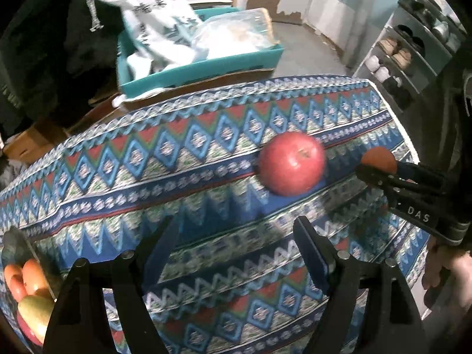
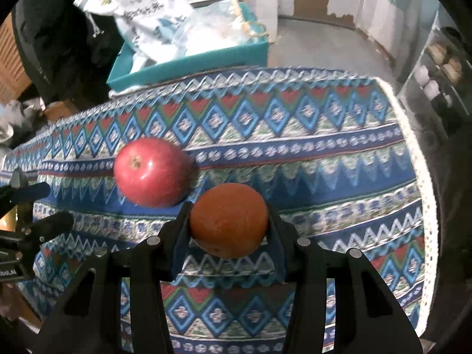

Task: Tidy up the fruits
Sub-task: 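Grasp the red apple with the left tool while the right tool holds the orange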

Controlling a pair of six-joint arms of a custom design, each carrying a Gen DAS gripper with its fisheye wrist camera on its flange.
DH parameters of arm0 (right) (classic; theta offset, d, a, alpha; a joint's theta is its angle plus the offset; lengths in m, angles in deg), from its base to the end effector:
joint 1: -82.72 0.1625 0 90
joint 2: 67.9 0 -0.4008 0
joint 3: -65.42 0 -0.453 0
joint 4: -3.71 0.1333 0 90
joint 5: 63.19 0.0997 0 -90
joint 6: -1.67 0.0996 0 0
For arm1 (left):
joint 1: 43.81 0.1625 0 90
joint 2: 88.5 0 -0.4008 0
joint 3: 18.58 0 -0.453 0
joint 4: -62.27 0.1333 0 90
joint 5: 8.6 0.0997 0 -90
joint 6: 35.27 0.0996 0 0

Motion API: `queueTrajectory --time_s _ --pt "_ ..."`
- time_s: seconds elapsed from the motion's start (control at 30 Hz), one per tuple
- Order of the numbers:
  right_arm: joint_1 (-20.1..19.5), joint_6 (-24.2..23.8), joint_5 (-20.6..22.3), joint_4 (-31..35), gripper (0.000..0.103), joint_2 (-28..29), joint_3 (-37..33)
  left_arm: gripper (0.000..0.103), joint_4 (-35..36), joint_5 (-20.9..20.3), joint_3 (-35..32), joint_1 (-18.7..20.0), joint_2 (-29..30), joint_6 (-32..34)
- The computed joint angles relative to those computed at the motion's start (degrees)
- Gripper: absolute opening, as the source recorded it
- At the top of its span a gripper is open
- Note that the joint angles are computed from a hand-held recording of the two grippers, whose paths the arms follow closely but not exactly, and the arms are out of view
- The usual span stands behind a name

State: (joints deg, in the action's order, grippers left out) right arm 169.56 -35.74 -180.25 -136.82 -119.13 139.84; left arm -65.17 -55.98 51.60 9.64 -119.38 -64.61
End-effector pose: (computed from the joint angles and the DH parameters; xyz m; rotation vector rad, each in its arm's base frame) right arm 0.0439 -0.8003 0.2636 0.6003 -2.4484 0.3642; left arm -0.3103 -0.7556 0.0048 0.1700 2.4507 -0.4877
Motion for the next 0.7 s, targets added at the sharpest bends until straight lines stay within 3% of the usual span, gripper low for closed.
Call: queueTrajectory --time_s 0.37,0.7 --pt "-0.93 1.92 -0.47 -0.31 0.047 1.20 -3.25 0.086 1.72 -2.84 -10.84 0.63 7.83 3.68" --pt "-1.88 2.55 -1.03 0.02 0.047 1.99 -4.83 0.086 3.94 -4.59 -16.78 1.90 12.38 2.84"
